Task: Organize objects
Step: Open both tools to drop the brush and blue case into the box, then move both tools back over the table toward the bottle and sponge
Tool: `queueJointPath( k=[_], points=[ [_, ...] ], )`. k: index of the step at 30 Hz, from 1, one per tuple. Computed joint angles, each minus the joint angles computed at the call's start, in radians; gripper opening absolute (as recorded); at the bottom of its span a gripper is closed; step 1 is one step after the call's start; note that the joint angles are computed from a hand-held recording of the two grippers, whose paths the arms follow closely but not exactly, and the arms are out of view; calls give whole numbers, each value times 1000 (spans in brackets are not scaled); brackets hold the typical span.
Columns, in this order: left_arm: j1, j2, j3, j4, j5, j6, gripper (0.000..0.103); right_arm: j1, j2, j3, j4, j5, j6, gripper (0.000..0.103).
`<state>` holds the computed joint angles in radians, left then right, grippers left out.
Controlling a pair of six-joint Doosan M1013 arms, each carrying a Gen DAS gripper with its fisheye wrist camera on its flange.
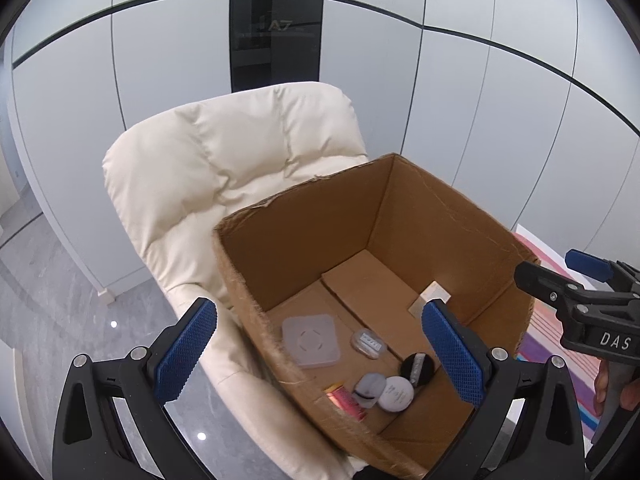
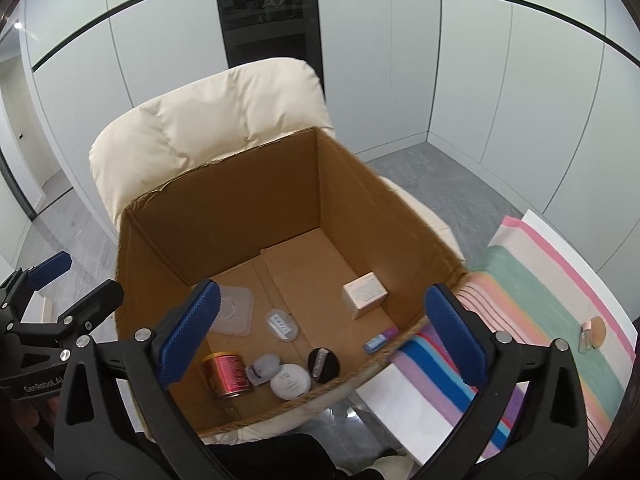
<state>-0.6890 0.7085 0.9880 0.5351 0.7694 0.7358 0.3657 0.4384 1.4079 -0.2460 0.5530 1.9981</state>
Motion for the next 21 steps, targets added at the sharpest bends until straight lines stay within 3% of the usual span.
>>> queueJointPath(
  k=[21],
  points=[
    [-48,101,-185,-106,26,158,103,-75,-75,106,-80,-10,91,103]
  ],
)
